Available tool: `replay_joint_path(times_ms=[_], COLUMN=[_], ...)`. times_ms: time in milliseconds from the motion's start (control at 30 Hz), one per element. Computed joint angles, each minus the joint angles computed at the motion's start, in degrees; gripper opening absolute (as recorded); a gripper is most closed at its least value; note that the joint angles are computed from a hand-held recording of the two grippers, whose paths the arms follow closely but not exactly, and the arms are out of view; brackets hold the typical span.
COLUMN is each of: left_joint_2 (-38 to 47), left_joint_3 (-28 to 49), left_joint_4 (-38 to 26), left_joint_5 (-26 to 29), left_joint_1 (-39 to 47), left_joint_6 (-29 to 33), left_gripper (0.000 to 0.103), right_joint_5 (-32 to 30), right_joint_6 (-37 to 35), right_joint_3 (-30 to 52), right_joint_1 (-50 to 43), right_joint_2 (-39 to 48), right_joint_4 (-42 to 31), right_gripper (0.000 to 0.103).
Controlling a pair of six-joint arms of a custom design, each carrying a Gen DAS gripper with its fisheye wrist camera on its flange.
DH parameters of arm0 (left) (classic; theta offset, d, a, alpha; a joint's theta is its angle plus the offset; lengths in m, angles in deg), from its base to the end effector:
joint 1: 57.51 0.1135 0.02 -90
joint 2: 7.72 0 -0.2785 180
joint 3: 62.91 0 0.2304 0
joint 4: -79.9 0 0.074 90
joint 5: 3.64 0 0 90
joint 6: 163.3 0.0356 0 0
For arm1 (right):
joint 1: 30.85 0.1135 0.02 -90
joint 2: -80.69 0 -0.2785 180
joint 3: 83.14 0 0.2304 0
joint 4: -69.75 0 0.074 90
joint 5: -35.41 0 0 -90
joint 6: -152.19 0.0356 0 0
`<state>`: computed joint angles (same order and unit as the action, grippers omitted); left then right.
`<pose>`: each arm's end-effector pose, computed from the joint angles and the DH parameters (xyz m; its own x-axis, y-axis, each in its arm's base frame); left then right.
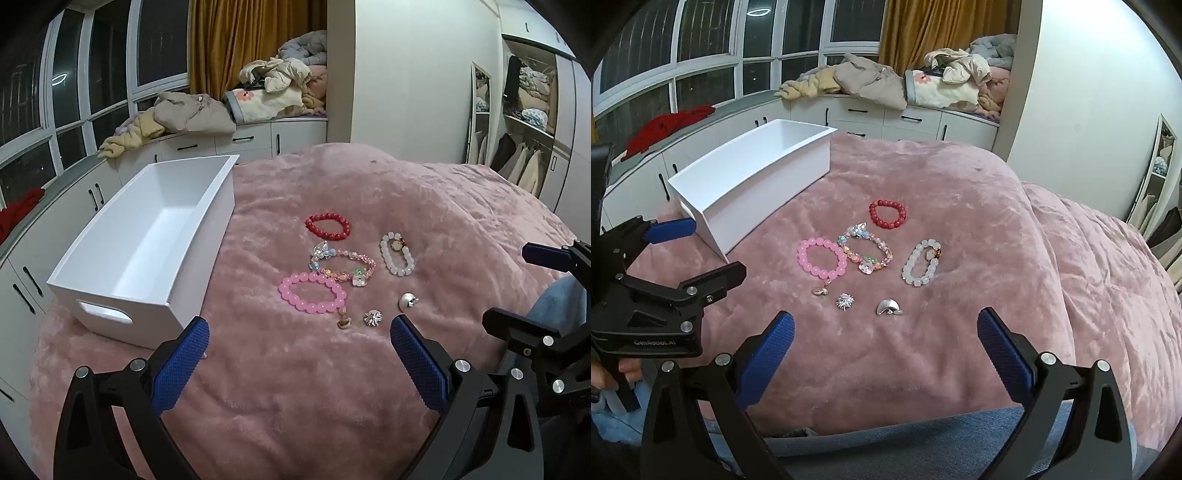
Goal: Organize jewelry
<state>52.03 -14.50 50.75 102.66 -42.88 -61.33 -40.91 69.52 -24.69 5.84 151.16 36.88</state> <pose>0.1843 0.0378 0.2385 -0.6220 0.0434 -0.7818 0.0952 0.9952 -0.0205 0.1888 0.1302 0.2514 -0.6182 -0.3061 -0.7240 -0.3703 0.9259 -0.0752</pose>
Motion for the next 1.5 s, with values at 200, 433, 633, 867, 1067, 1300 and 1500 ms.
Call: replay_joint_path(times_ms=[200,433,633,867,1067,1300,1500], left_joint_2=[0.8,2.7,1.8,2.2,1.3,0.7,-1.9], left_joint_3=[0.7,1.5,0.9,0.9,0.7,0.9,1.3], left_joint_4=[-1.2,-2.2,-2.2,-1.9,-2.3,-3.5,-5.9], left_joint_5=[-0.2,-0.1,-0.4,-0.7,-0.6,1.4,0.5], left_joint_1=[0.9,0.4,0.3,0.2,0.5,2.8,2.0], left_joint_6=[1.5,0.1,0.2,0.2,0.2,0.6,0.9], left_gripper=[0.099,0.099,0.099,0.099,0.099,0.099,0.099], right_joint_5=[-1.1,-0.5,-2.0,-2.4,-1.9,-2.3,-2.3], right_joint_6=[0.2,1.2,0.8,1.2,1.3,1.1,2.0], right_joint_3=[-0.9,-0.8,-0.6,-1.1,-0.8,-0.9,-0.7], right_joint_1=[-0.6,0.7,-0.5,-0.7,-0.2,-0.4,-0.2], right_joint_2=[-0.2,-0.4,-0.3,-0.5,-0.4,-0.2,0.0], right_joint_4=[1.3,0.5,0.4,0.9,0.3,0.0,-0.1], right_gripper=[0.098,0.098,0.098,0.098,0.098,0.098,0.098])
